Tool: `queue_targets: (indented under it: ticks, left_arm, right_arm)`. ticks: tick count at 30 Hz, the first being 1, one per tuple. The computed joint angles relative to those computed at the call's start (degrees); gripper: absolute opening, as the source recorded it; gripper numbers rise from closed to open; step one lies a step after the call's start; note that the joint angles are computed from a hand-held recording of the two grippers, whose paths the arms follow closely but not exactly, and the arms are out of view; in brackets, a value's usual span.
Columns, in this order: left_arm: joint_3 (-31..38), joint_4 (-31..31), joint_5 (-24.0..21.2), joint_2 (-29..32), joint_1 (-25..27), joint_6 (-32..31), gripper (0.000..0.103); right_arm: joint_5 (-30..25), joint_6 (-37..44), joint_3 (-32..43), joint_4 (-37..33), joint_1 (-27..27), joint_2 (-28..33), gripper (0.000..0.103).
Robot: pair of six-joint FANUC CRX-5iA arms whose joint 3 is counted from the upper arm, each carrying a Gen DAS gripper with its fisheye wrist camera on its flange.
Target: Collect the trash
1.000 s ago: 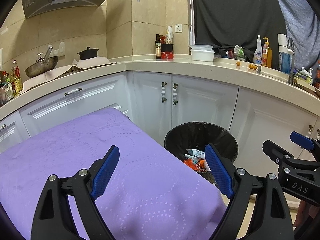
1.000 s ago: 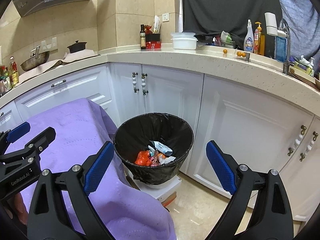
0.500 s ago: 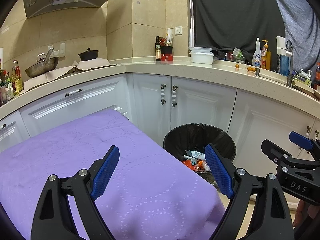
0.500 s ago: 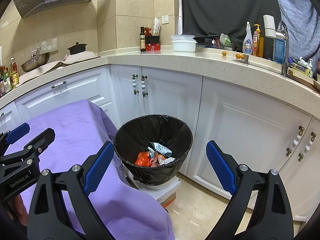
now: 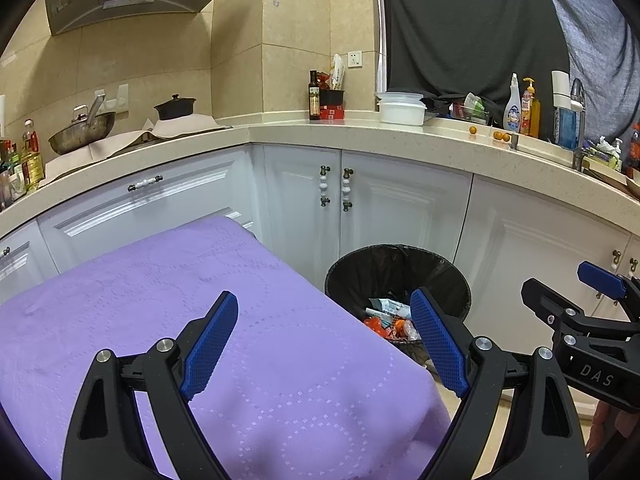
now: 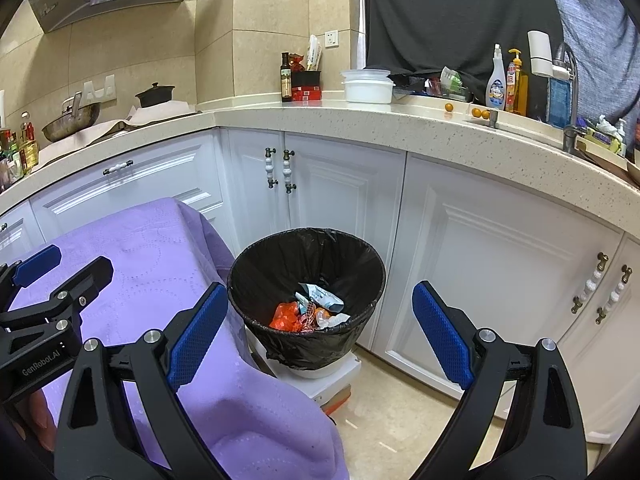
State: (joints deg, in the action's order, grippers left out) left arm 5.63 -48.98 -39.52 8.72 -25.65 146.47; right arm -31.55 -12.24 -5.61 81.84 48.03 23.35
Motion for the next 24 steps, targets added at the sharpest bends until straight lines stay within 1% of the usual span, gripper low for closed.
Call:
queue_targets:
  ticks: [7, 14, 24]
  left_arm:
    - [-0.2, -1.9, 0.3, -0.2, -0.5, 1.6, 0.086]
    - [-0.4, -1.7, 0.5, -0.2, -0.5, 1.2, 0.086]
    - [-1.1, 0.6, 2.7, -0.7, 0.7, -0.5, 0.087]
  right_arm:
    - [0.0, 0.3, -0.1, -0.3, 0.0, -0.2, 0.091]
    - [0.0, 0.5, -0.2, -0.3, -0.1, -0.3, 0.091]
    - [0.0, 0.8, -0.1, -0.5, -0.1, -0.2, 0.091]
